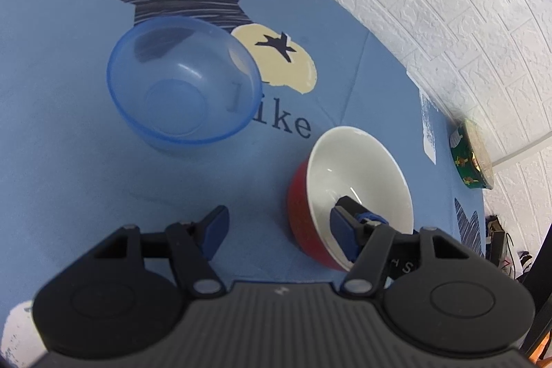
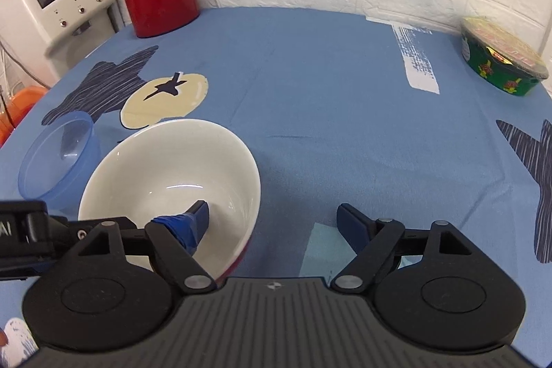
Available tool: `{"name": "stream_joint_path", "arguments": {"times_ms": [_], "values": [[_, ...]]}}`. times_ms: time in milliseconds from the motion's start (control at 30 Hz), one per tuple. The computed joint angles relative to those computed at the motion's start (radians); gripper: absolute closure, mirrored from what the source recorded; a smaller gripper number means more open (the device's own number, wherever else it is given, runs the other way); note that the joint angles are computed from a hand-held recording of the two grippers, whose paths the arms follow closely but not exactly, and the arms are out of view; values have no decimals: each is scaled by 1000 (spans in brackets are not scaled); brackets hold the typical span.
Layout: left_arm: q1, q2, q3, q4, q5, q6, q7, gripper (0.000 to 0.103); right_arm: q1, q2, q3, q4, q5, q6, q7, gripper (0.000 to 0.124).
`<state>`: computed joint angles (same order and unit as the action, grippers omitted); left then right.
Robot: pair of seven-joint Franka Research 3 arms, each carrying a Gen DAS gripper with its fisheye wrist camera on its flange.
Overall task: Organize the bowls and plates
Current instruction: 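Lower the red-and-white bowl into the steel bowl and open both grippers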
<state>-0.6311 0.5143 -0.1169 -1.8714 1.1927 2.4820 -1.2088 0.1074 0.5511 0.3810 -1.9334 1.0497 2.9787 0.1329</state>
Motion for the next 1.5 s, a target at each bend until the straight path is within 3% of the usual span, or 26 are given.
{"name": "stream_joint_path", "arguments": {"times_ms": [33, 67, 100, 133, 167, 200, 233, 367, 467, 600, 767, 967, 1167, 1333, 1500], "values": [[4, 0, -1, 1, -1, 4, 15, 40, 23, -6, -23, -4, -25, -1, 40, 57], [5, 1, 0, 1, 0, 5, 23, 52, 16, -7, -16, -5, -26, -3, 33, 59], [4, 1, 6, -3, 19, 21, 15, 55, -18, -3, 20, -6, 2, -9, -20, 64], [4, 0, 13, -7, 48, 43, -5, 59, -49, 0, 49, -7, 37, -19, -75, 74], [3, -2, 21, -13, 88, 70, -30, 70, -64, -1, 62, -6, 63, -38, -112, 84], [9, -3, 18, -12, 95, 81, -23, 76, -73, -9, 59, -9, 80, -84, -123, 108], [13, -2, 12, -9, 82, 71, 3, 78, -63, -18, 36, -9, 72, -127, -92, 114], [13, -15, 3, -25, 104, 80, 53, 87, -35, -55, -3, -43, 114, -175, -121, 114], [12, -31, -24, -38, 75, 87, 119, 88, -24, -88, -44, -72, 132, -245, -103, 113], [-28, -78, -51, -66, 67, 70, 117, 89, -19, -172, -69, -163, 236, -267, -203, 111], [-86, -140, -114, -75, 31, 17, 131, 88, -34, -377, -127, -350, 360, -347, -345, 110], [-173, -107, -163, -2, 19, -18, 170, 89, -34, -657, -261, -613, 293, -446, -347, 109], [-239, 0, -142, 85, -10, 60, 189, 89, -20, -797, -376, -779, 211, -418, -331, 106], [-270, 45, -107, 100, -61, 106, 206, 89, 12, -766, -437, -818, 178, -380, -319, 106], [-290, 38, -69, 79, -47, 123, 166, 87, 35, -739, -443, -825, 205, -356, -370, 105]]}}
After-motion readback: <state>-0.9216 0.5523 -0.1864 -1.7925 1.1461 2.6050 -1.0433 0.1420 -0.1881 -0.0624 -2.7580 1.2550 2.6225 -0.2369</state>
